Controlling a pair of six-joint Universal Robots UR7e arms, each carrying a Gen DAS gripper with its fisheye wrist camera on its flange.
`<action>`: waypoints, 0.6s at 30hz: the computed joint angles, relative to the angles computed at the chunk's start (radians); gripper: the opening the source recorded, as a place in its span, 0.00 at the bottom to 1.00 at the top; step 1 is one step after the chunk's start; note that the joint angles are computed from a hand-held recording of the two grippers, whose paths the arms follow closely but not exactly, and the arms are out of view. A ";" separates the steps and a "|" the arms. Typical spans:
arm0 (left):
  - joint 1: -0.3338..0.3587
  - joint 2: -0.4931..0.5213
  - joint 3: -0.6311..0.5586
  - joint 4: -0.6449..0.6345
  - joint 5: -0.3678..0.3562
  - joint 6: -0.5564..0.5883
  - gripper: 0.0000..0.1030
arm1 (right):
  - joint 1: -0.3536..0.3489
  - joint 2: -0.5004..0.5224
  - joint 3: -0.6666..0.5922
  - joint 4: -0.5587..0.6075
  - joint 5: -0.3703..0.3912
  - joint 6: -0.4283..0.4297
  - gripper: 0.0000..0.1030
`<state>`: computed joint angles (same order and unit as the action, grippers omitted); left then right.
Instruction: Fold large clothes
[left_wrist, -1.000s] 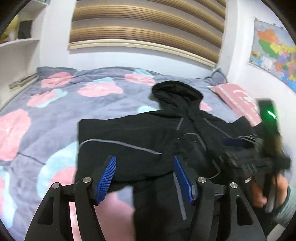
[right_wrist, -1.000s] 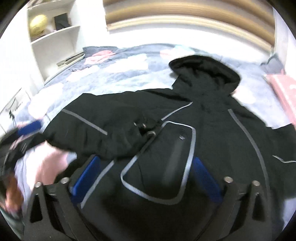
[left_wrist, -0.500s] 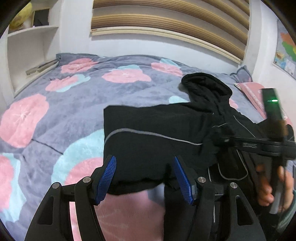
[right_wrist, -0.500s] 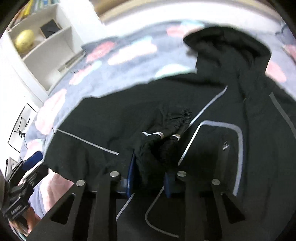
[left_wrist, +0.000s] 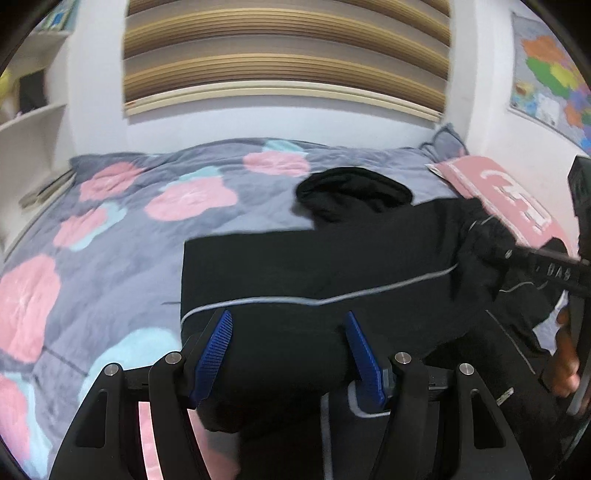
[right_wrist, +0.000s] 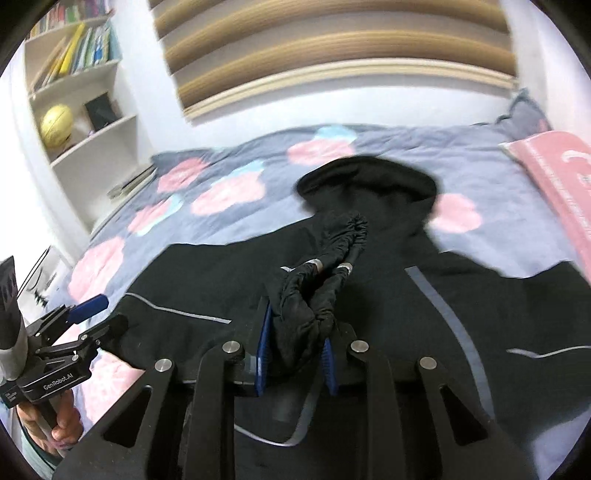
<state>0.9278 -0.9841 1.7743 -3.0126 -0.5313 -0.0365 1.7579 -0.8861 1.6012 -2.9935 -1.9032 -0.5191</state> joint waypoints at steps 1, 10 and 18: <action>-0.001 0.018 -0.023 0.019 -0.012 0.001 0.64 | -0.011 -0.020 0.002 -0.012 -0.010 -0.008 0.26; 0.033 0.201 -0.224 0.209 -0.153 -0.054 0.64 | -0.141 -0.118 0.003 0.008 -0.042 -0.040 0.26; 0.107 0.355 -0.378 0.458 -0.171 -0.190 0.64 | -0.256 -0.068 -0.043 0.168 -0.128 0.013 0.29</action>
<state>1.0349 -0.6292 1.3965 -2.5544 -0.7022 -0.2268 1.5023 -0.9539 1.5580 -2.8258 -2.0308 -0.5060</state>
